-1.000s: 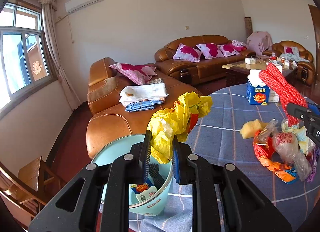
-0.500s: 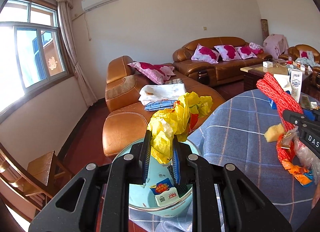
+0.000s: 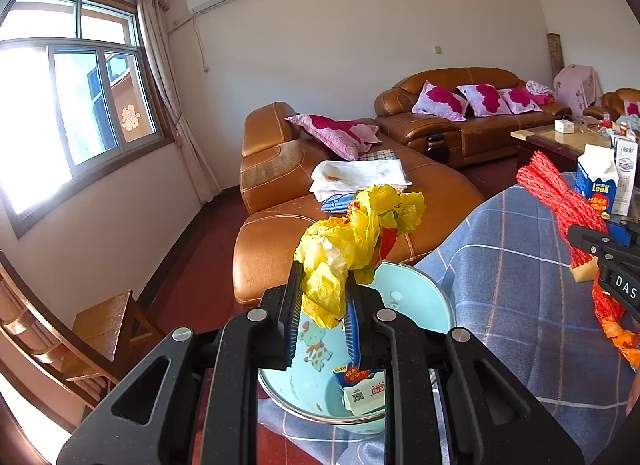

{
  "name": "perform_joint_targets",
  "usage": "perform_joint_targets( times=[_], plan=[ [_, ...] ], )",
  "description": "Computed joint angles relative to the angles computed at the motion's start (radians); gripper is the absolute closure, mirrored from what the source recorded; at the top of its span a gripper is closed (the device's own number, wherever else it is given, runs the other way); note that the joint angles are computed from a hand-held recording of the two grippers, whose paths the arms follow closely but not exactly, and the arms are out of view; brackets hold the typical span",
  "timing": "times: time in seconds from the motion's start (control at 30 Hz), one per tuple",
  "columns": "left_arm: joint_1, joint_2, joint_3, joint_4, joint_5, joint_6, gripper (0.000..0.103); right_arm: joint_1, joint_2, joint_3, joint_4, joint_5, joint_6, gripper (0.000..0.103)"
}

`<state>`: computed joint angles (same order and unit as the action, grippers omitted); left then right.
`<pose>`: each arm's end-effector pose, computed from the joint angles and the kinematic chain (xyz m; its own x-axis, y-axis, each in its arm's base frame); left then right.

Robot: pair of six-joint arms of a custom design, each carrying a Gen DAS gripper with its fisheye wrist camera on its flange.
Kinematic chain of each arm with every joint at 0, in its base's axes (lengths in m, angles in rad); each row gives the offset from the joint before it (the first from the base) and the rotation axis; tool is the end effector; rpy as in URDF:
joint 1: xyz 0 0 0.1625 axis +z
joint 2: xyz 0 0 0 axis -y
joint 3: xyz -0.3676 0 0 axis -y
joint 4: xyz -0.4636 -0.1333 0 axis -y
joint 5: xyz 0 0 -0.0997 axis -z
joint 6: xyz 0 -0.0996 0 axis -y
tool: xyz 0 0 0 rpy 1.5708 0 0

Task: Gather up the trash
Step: 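Lift the yellow bag and red net bag and carry them over the blue bin, then open both grippers over the bin to drop the red net and yellow bags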

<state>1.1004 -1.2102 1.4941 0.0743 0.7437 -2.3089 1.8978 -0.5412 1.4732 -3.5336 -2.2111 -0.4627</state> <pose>-0.0891 -0.6311 0.2596 -0.4987 0.0242 -0.8664 0.7844 0.4378 -0.4393 0.2983 -0.6499 0.0241 -0.7531 -0.0136 0.6577 -0.5602 0.5373 -0.6304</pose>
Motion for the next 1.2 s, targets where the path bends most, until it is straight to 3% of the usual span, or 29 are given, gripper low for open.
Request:
perform_joint_targets(
  times=[0.57,1.2],
  plan=[
    [0.023,0.004,0.001,-0.121,-0.087,0.081,0.084,0.001,0.078,-0.114,0.148,0.102,-0.03,0.083],
    [0.037,0.064,-0.075,-0.077,-0.149,0.06,0.084,0.006,0.128,-0.187,0.272,0.139,-0.095,0.083]
  ],
)
